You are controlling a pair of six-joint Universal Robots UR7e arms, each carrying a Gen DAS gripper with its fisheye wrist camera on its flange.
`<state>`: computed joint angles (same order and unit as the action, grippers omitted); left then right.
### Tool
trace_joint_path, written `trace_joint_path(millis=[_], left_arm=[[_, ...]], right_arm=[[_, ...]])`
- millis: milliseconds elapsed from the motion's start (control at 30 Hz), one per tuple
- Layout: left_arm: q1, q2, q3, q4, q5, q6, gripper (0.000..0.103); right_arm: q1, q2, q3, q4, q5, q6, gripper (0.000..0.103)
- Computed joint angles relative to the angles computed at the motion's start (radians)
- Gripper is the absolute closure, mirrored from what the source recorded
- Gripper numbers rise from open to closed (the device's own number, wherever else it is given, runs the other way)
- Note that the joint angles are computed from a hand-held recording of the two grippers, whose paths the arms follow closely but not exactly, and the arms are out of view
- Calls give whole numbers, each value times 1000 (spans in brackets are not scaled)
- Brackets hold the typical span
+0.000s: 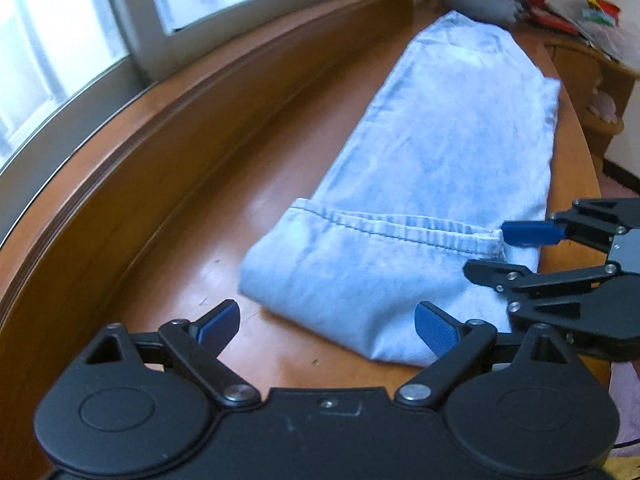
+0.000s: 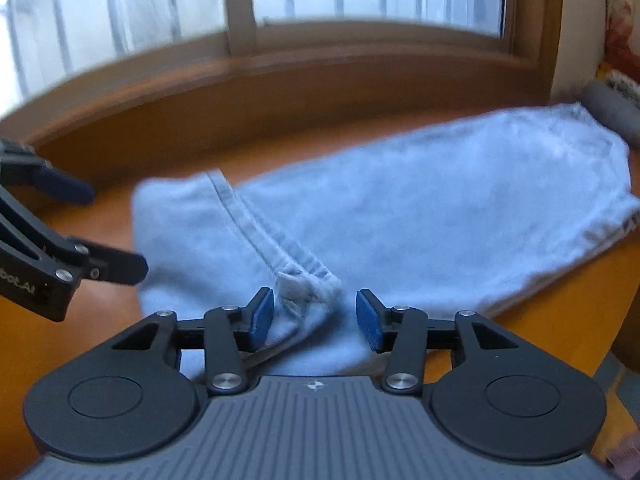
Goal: Fold clothes
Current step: 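Lift the hem and fold it over toward the waistband with the right gripper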
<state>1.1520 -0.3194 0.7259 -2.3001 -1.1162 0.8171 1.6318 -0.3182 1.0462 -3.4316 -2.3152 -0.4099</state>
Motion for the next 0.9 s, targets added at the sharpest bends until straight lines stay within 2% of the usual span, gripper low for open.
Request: trace_joint_path(millis=[100, 267, 467, 733, 900], left_arm=[[-2, 22, -27, 18, 13, 2, 9], [-2, 66, -92, 62, 35, -28, 9], [-2, 83, -113, 78, 53, -67, 9], [2, 119, -181, 118, 58, -92, 9], [4, 120, -186, 125, 58, -101, 9]], right_arm=[[3, 14, -14, -11, -17, -20, 53], [2, 4, -9, 14, -19, -2, 53], [5, -5, -13, 60, -26, 13, 52], [5, -15, -5, 77, -13, 28, 53], [1, -25, 15, 64, 15, 44, 56]])
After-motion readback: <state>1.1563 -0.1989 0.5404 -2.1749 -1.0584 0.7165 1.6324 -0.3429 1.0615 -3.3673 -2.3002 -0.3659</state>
